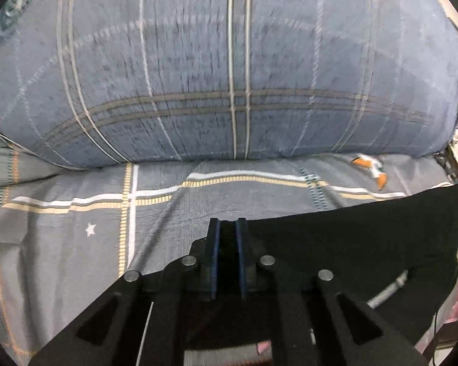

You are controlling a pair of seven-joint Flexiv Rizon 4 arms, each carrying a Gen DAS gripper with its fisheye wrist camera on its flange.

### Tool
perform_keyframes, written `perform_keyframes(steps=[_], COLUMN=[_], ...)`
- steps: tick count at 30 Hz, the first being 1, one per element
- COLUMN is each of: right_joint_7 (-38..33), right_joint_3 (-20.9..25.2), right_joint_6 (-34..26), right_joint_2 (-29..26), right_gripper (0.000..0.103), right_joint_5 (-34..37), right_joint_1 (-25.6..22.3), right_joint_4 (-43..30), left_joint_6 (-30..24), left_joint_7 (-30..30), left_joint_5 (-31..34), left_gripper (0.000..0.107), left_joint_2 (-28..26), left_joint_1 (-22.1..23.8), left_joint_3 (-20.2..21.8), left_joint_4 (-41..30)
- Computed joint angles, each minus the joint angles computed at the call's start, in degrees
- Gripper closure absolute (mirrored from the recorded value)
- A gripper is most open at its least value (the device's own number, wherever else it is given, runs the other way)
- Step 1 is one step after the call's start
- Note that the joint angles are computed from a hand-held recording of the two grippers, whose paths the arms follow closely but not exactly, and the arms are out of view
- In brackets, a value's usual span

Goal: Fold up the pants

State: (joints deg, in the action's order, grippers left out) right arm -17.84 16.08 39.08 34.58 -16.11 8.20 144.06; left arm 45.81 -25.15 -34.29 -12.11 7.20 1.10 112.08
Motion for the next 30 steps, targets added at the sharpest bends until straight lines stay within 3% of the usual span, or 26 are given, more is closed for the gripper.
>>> perform_keyframes(steps=[5,7,12,17,22,26,29,30], right_joint_7=[2.34,3.95,9.08,15.91,23.95,29.72,32.17,31.9], right_joint_3=[3.42,5.1,9.42,14.43,19.38,22.13,22.54,22.42], right_joint_6=[-4.4,-6.49,-11.33,-17.02,-20.22,-20.75,-26.17,-28.2], right_joint_2=[5.66,7.9,15.35,23.69,30.57,33.65,31.61,29.83], right_gripper=[0.089,0.089,0.089,0.09,0.09,0.079,0.05,0.049], right_joint_5=[2.17,3.32,7.88,14.48,22.17,23.11,21.5,20.05], right_joint_1=[1.97,3.19,7.29,12.68,18.64,20.61,20.4,20.31], right_joint_4=[-1.44,-1.61,-0.36,1.82,5.01,6.6,3.96,2.57], left_joint_6=[-1.42,-1.48,-4.99,-11.08,-10.7,-13.79,-17.71,-18.44], left_joint_7=[6.06,9.38,14.19,17.43,18.67,14.97,12.76,12.24], left_joint_5=[-6.13,-8.24,-10.92,-9.86,-6.41,-2.94,-3.12,-3.56], left_gripper=[0.098,0.103,0.103,0.103,0.106,0.106,0.106,0.106], left_joint_2=[7.49,11.12,17.15,21.36,21.57,18.04,16.5,16.4], left_joint_1=[0.36,0.17,0.82,3.72,7.79,12.52,15.56,16.17], left_joint_3=[1.46,3.06,7.41,12.11,14.65,16.09,16.63,16.56], left_joint_4=[4.76,7.75,12.36,16.06,19.54,18.26,16.34,15.96])
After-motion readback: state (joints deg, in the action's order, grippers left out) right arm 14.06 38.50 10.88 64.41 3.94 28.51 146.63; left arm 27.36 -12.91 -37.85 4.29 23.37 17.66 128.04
